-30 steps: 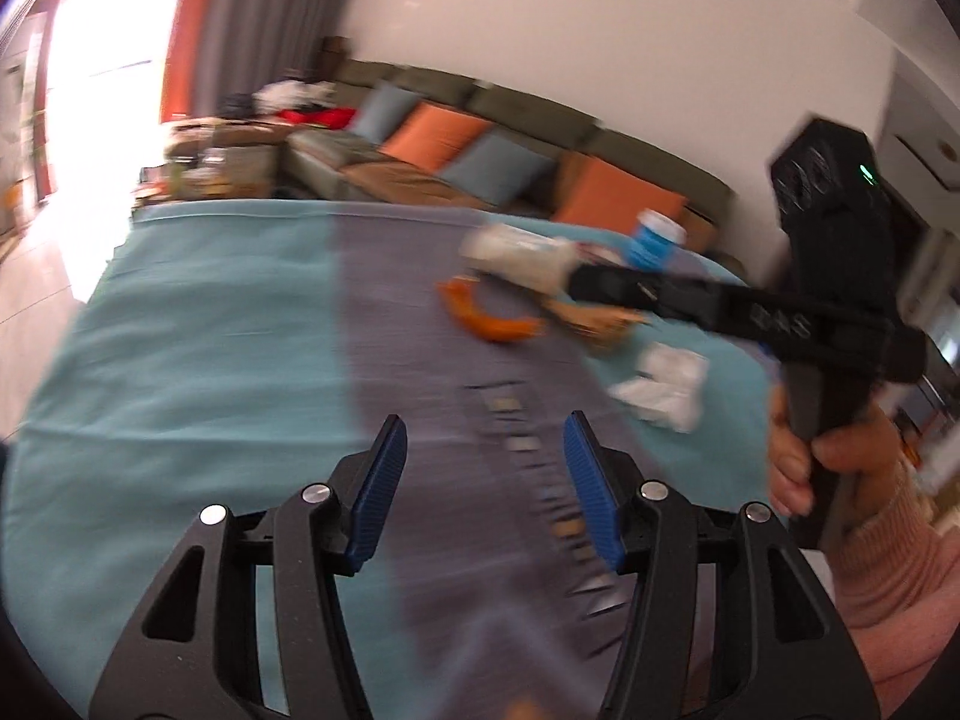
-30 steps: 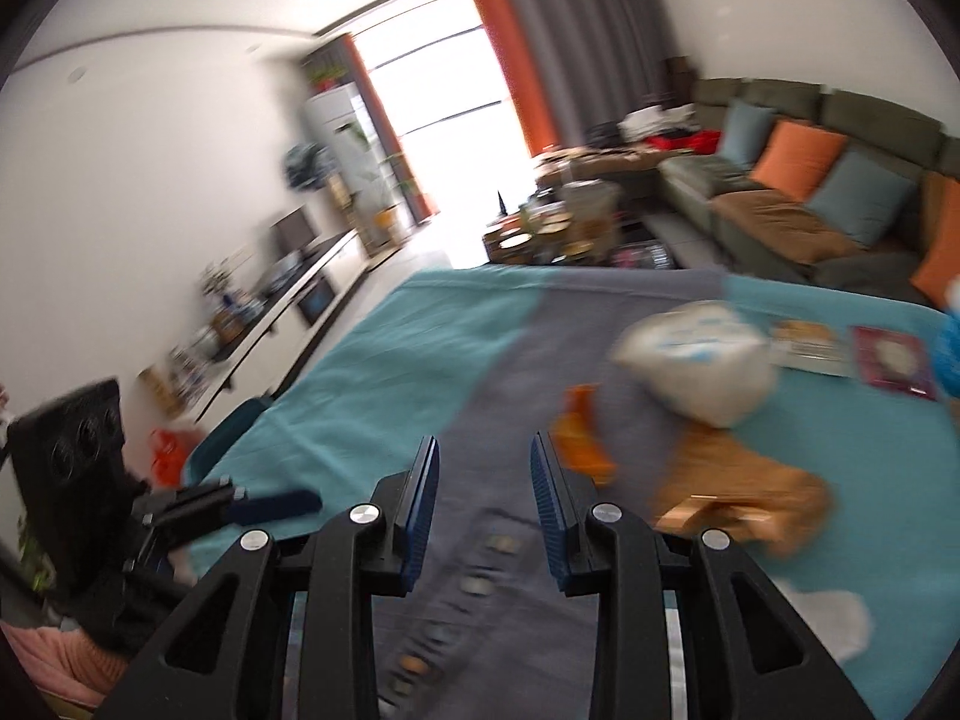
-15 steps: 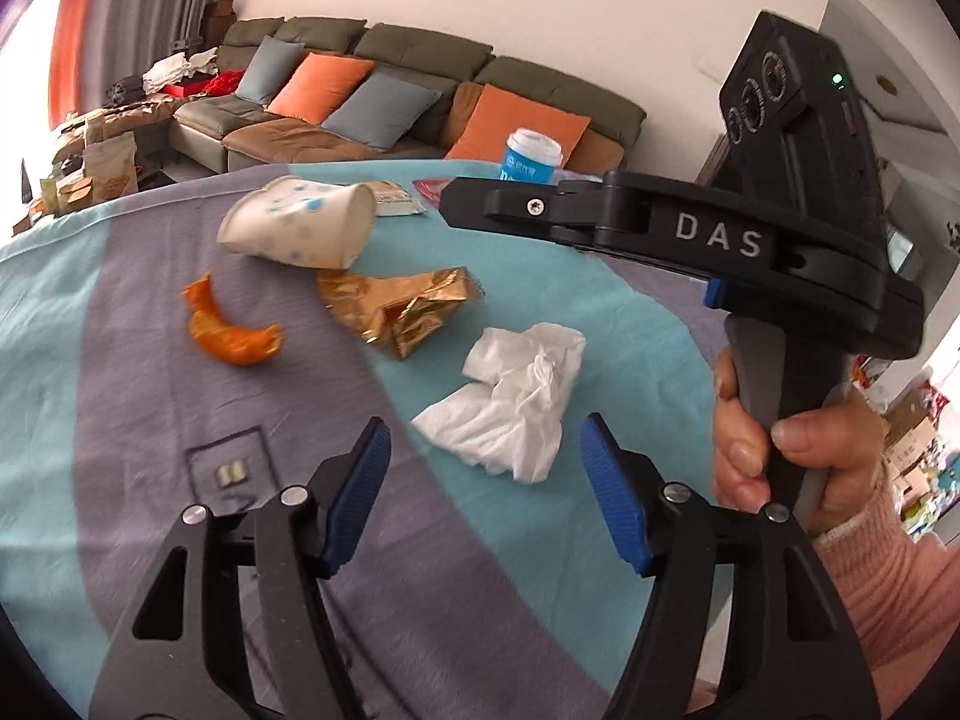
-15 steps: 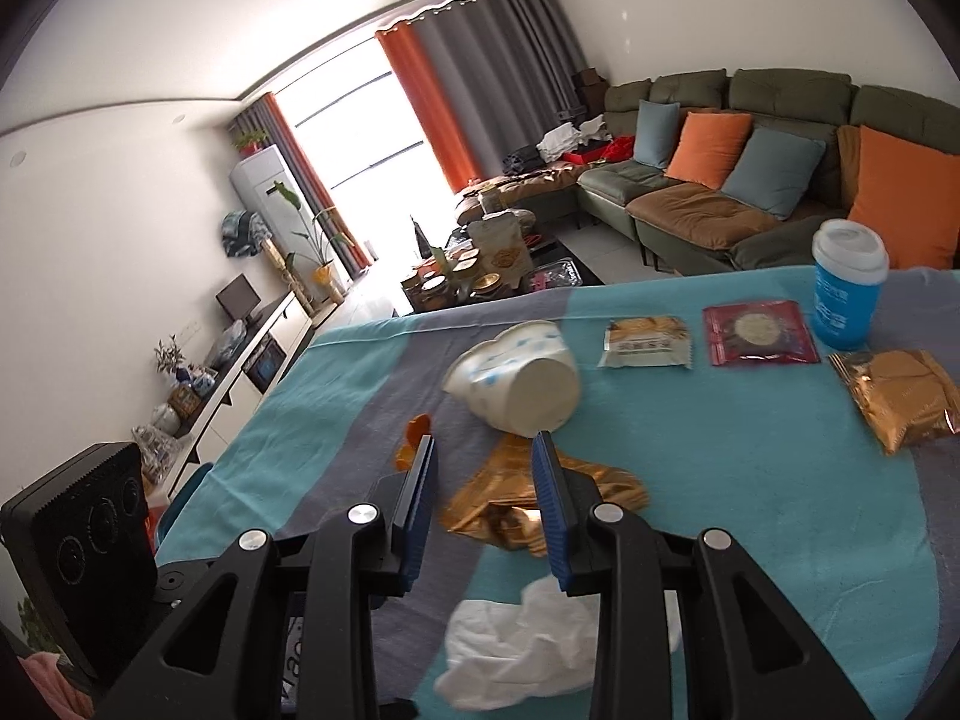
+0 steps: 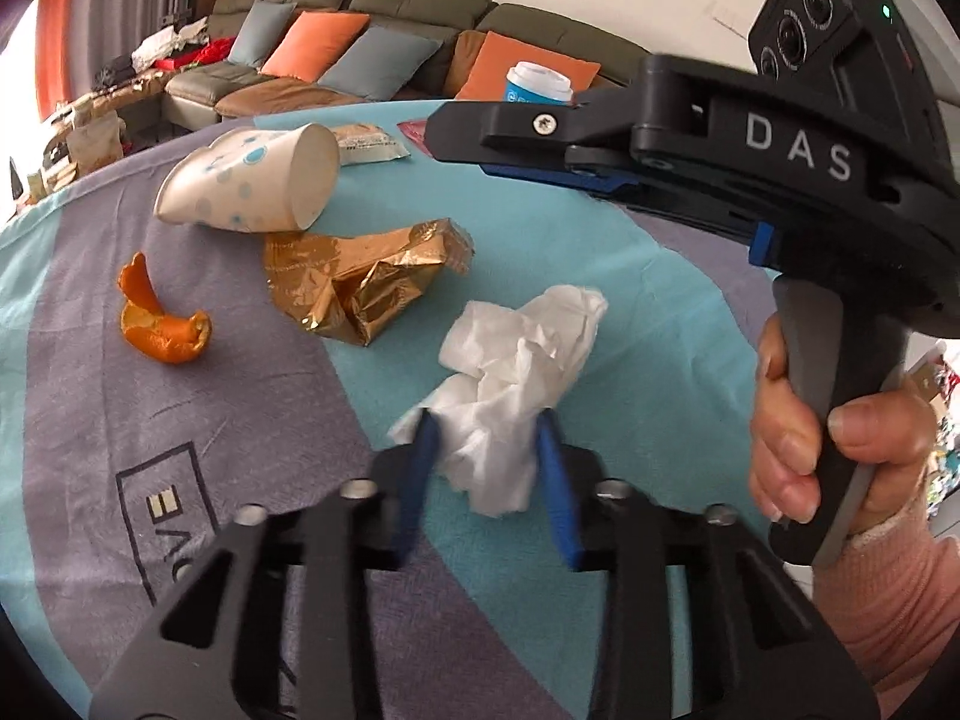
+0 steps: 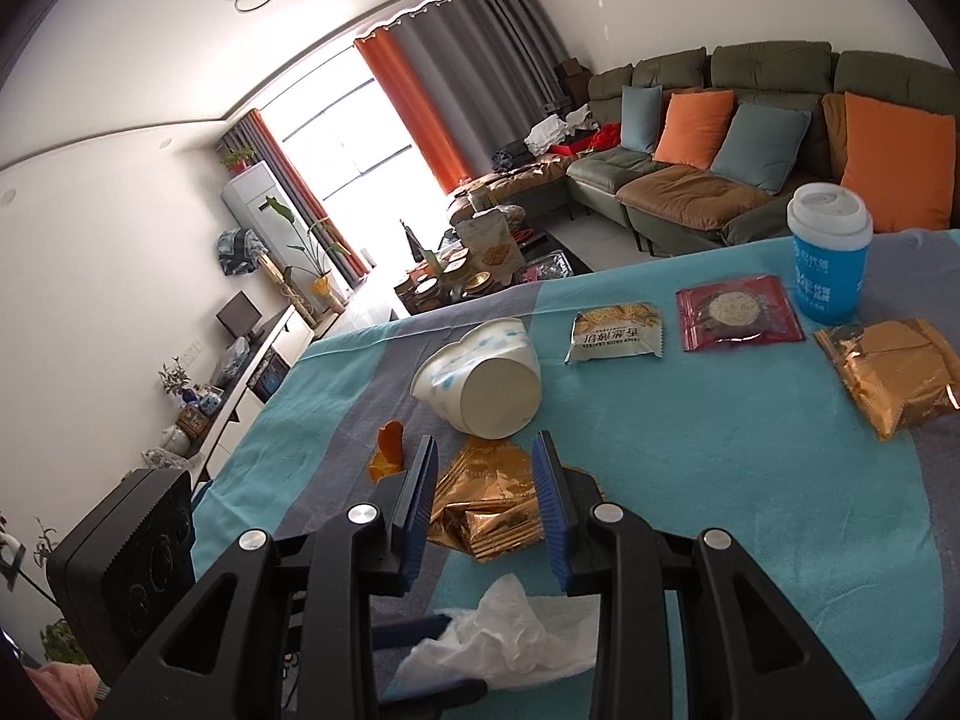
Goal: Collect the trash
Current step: 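Grasp the white tissue with the left gripper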
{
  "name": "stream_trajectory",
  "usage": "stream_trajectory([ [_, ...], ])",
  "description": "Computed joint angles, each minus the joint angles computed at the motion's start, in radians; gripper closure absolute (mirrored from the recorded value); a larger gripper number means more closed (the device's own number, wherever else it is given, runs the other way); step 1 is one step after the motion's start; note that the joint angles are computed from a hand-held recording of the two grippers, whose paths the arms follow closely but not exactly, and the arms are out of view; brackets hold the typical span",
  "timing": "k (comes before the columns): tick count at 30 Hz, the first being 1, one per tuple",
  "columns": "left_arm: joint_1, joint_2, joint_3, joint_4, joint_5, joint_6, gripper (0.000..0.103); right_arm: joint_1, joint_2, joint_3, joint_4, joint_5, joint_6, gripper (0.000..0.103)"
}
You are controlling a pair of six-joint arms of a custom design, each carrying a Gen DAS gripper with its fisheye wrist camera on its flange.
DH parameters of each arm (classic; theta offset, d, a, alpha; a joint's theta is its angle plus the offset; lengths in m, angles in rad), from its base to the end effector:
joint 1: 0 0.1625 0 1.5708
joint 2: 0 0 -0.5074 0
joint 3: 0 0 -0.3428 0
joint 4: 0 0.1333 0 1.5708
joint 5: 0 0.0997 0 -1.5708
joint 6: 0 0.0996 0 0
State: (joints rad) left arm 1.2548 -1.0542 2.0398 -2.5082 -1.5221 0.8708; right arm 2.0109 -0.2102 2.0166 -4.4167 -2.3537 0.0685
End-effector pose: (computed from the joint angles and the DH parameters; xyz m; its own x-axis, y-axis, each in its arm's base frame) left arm -0.0349 -0.5512 0.2138 -0.3737 0.9275 0.0055 0.9255 0.3725 0.0682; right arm 0.2818 -0.4505 -0.0148 -0.9131 0.2790 0.2975 -0.1537 0.4403 -0.8846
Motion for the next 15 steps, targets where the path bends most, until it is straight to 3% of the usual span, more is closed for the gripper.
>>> stream_trajectory([
  [5, 0.013, -0.006, -0.014, 0.016, -0.019, 0.001, 0.091, -0.01, -0.002, -0.001, 0.01, 0.022, 0.004, 0.073],
  [15, 0.054, -0.074, -0.039, 0.043, -0.068, 0.04, 0.092, -0.032, -0.022, -0.026, 0.09, 0.049, 0.01, 0.069],
])
